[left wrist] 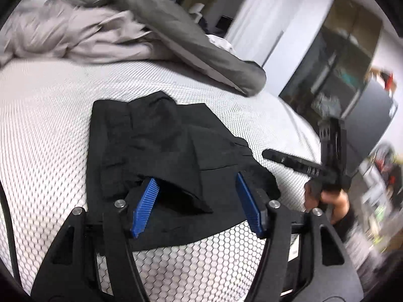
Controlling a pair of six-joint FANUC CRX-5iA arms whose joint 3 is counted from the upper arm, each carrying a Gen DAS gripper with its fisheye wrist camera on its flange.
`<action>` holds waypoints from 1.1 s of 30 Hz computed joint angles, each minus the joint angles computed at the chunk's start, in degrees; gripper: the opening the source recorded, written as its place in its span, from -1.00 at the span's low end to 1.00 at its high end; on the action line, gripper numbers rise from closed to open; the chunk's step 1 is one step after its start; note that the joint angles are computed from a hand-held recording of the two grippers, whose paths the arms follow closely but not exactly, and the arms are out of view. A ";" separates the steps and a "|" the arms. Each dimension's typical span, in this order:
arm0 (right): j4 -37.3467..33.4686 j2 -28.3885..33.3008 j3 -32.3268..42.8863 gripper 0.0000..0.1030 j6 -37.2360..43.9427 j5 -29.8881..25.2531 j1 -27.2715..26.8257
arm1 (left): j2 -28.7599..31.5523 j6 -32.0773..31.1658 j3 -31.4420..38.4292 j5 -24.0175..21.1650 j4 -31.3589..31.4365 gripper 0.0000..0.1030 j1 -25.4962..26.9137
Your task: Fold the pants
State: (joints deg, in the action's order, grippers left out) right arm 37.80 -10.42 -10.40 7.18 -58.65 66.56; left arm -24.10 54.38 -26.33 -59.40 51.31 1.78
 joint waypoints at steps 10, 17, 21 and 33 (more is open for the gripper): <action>-1.82 6.41 6.46 0.24 8.49 0.47 1.81 | 0.56 -2.64 0.92 -4.97 -7.07 0.22 4.79; -6.17 13.72 15.49 0.26 20.25 2.67 3.64 | 2.73 12.23 2.72 -2.97 -18.13 0.22 5.35; -9.84 18.11 21.76 0.48 29.41 2.21 4.91 | 4.71 14.16 3.52 -2.83 -19.46 0.22 4.22; 6.27 18.67 15.96 0.47 3.93 2.59 3.45 | 3.96 11.42 2.24 -4.42 -18.96 0.28 5.88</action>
State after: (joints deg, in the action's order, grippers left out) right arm 44.07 8.24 5.56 11.11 -56.06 70.01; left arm -20.14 65.80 -24.09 -63.81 32.35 7.66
